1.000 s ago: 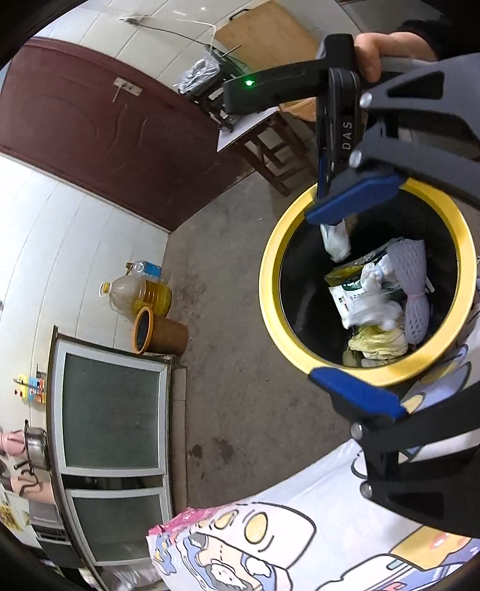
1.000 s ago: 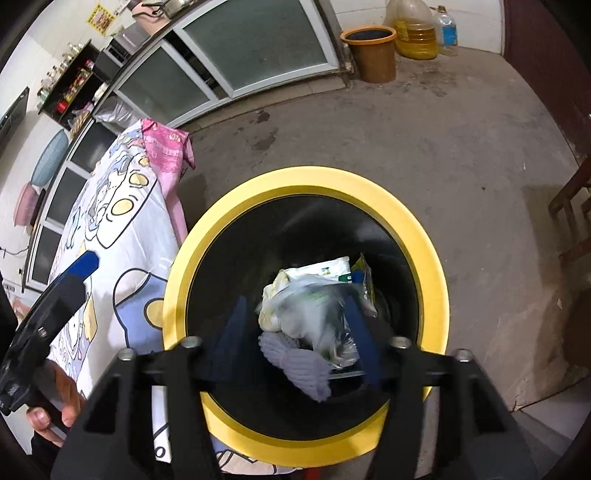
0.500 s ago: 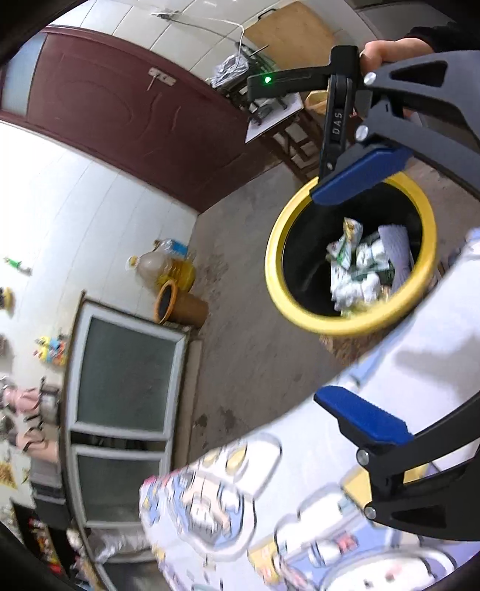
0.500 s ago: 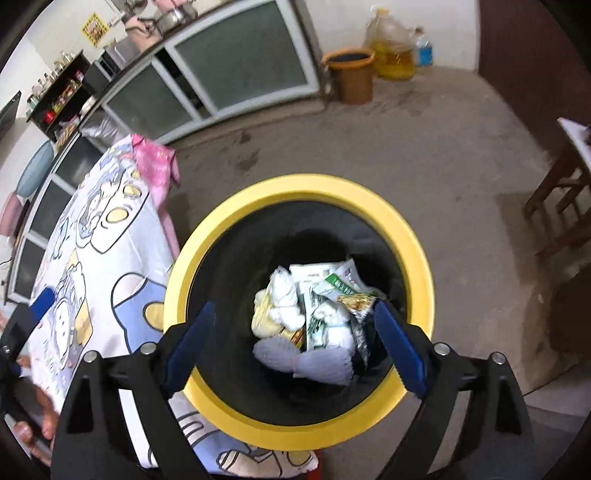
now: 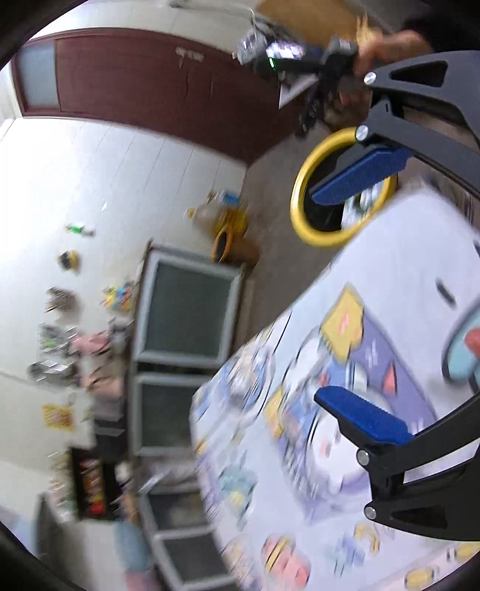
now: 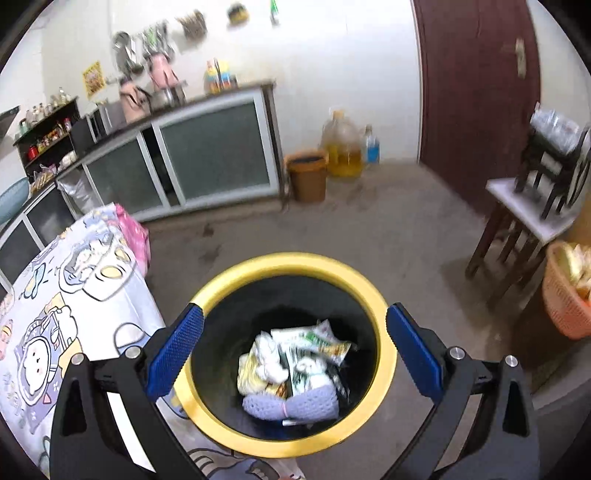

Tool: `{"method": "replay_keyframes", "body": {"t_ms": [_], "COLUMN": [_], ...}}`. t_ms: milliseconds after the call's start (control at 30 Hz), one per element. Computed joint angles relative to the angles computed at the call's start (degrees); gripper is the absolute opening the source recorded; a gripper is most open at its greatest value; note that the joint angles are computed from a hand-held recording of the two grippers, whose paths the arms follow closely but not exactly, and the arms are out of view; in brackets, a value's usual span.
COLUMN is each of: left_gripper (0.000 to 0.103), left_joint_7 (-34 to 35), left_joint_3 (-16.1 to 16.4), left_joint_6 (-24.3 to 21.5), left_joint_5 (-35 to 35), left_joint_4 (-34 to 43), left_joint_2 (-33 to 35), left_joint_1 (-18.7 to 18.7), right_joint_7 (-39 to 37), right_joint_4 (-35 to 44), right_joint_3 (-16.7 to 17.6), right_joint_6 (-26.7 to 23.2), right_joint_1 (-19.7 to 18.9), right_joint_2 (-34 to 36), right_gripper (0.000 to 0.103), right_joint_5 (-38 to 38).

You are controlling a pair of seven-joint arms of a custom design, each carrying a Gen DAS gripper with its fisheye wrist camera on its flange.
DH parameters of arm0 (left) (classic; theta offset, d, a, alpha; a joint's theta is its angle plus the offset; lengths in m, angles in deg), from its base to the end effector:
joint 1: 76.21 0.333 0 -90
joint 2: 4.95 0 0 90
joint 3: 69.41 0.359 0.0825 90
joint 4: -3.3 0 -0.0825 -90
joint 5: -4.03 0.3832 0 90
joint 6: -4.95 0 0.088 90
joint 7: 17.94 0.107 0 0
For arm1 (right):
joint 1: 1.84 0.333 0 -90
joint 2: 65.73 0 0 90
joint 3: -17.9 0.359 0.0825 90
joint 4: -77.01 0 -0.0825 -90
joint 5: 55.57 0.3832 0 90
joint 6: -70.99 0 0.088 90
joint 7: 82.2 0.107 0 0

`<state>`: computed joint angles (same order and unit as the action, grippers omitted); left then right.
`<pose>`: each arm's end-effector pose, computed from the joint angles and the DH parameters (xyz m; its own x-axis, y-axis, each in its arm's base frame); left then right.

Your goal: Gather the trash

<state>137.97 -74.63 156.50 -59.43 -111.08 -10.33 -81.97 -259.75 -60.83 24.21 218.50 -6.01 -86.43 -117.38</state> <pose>0.5638 -0.0876 0.6182 -0.5730 -0.8075 0.1402 -0.4752 0.1879 -0.8596 0.4544 0.0366 0.5393 -0.6543 -0.7477 -0.1135 -0.3892 0.4616 -0.7972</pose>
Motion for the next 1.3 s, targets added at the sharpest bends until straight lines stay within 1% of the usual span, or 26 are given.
{"method": "replay_keyframes", "body": {"t_ms": [33, 67, 133, 167, 233, 300, 367, 433, 500, 567, 633, 667, 700, 733, 767, 800, 833, 867, 933, 967, 1000, 1033, 1067, 1100, 1233, 1300], "left_gripper": [0.095, 0.095, 0.095, 0.095, 0.095, 0.095, 0.095, 0.095, 0.095, 0.095, 0.095, 0.095, 0.095, 0.095, 0.095, 0.095, 0.095, 0.095, 0.095, 0.095, 0.095, 0.095, 0.095, 0.095, 0.095, 0.095], "left_joint_7": [2.5, 4.1, 6.8, 7.8, 8.2, 11.0, 12.0, 9.9, 10.3, 12.6, 15.9, 15.1, 10.5, 1.9, -4.3, -7.9, -9.3, -10.1, -12.7, -13.1, -14.4, -17.4, -17.9, -19.2, -26.5, -29.5], "left_joint_3": [-0.1, 0.2, 1.1, 1.8, 3.7, 5.8, 6.2, 6.0, 7.7, 10.4, 13.6, 13.2, 11.6, 8.9, 7.2, 6.9, 8.2, 8.8, 7.5, 7.9, 7.8, 6.7, 7.3, 7.0, 3.2, 1.8], "left_joint_6": [4.1, 6.7, 11.5, 13.1, 13.1, 13.6, 17.7, 22.3, 23.9, 26.0, 27.7, 28.6, 29.5, 28.6, 26.3, 24.1, 22.2, 22.6, 26.9, 28.0, 27.7, 26.1, 25.2, 24.8, 25.9, 25.7], "left_joint_5": [-1.9, -3.2, -5.2, -6.0, -6.3, -9.7, -11.6, -9.6, -9.5, -12.2, -17.1, -17.2, -14.3, -7.8, -3.0, -0.5, 0.1, 0.4, 3.2, 3.7, 4.8, 7.2, 8.1, 9.8, 17.5, 20.8], "left_joint_4": [-2.1, -3.4, -5.8, -6.9, -8.0, -8.7, -10.2, -11.9, -13.1, -14.9, -16.3, -17.1, -18.4, -20.5, -22.1, -22.9, -23.6, -24.4, -26.5, -27.4, -27.8, -28.3, -28.6, -28.7, -30.0, -30.4], "left_joint_2": [-1.9, -3.1, -5.6, -6.8, -8.6, -10.2, -12.0, -13.0, -13.9, -15.3, -16.2, -16.3, -16.2, -16.2, -16.6, -16.8, -16.8, -16.7, -16.5, -16.7, -16.8, -16.9, -17.0, -16.8, -16.0, -15.9], "left_joint_1": [-0.1, -0.3, -0.9, -1.3, -1.8, -2.8, -2.7, -2.3, -3.3, -5.4, -7.9, -7.2, -4.8, -0.4, 3.2, 4.9, 4.8, 4.3, 5.0, 4.2, 4.3, 6.0, 5.6, 5.7, 9.8, 11.3], "right_joint_7": [2.1, 3.9, 3.4, 4.7, 11.6, 15.2, 18.0, 19.9, 21.5, 22.1, 21.2, 21.6, 22.5, 22.6, 22.3, 22.0, 21.6, 21.8, 24.3, 24.2, 23.4, 23.2, 22.5, 22.5, 22.7, 23.8], "right_joint_4": [-0.2, 0.1, 1.3, 1.6, 1.7, 2.4, 3.4, 4.2, 4.6, 5.1, 5.7, 5.8, 5.7, 5.8, 5.9, 6.1, 6.4, 6.4, 6.1, 6.3, 6.6, 6.6, 6.9, 6.8, 6.1, 5.6], "right_joint_3": [1.6, 3.5, 5.2, 6.0, 7.9, 9.1, 10.3, 10.9, 10.9, 10.5, 11.0, 11.1, 11.8, 12.1, 12.1, 12.1, 11.9, 11.7, 11.7, 12.0, 12.0, 11.4, 10.6, 10.2, 9.4, 8.8], "right_joint_6": [-0.9, -2.4, -6.0, -6.0, -4.5, -4.7, -4.9, -5.1, -4.1, -2.7, -3.7, -4.5, -6.1, -7.5, -8.3, -9.0, -9.2, -10.0, -12.6, -15.0, -16.7, -16.6, -16.2, -16.5, -19.2, -18.6], "right_joint_1": [-0.2, 0.1, 2.0, 2.8, 3.9, 5.6, 7.6, 9.7, 11.9, 14.0, 16.1, 17.0, 18.0, 19.0, 19.8, 20.8, 21.7, 22.6, 24.5, 25.4, 26.3, 27.1, 27.8, 28.5, 30.2, 30.5], "right_joint_2": [-1.0, -2.0, -2.4, -2.9, -4.6, -5.2, -5.2, -4.7, -4.0, -2.7, -0.8, -0.1, 0.9, 1.8, 2.8, 4.0, 5.1, 5.6, 6.6, 7.2, 7.9, 8.4, 8.9, 9.1, 9.4, 9.4], "right_gripper": [0.095, 0.095, 0.095, 0.095, 0.095, 0.095, 0.095, 0.095, 0.095, 0.095, 0.095, 0.095, 0.095, 0.095, 0.095, 0.095, 0.095, 0.095, 0.095, 0.095, 0.095, 0.095, 0.095, 0.095, 0.095, 0.095], "right_joint_5": [-2.5, -5.1, -5.6, -7.6, -15.6, -20.3, -24.8, -27.7, -30.5, -32.8, -33.9, -34.4, -35.0, -35.0, -35.1, -34.7, -34.0, -33.6, -33.7, -32.7, -31.6, -31.3, -30.5, -30.1, -28.5, -28.8]}}
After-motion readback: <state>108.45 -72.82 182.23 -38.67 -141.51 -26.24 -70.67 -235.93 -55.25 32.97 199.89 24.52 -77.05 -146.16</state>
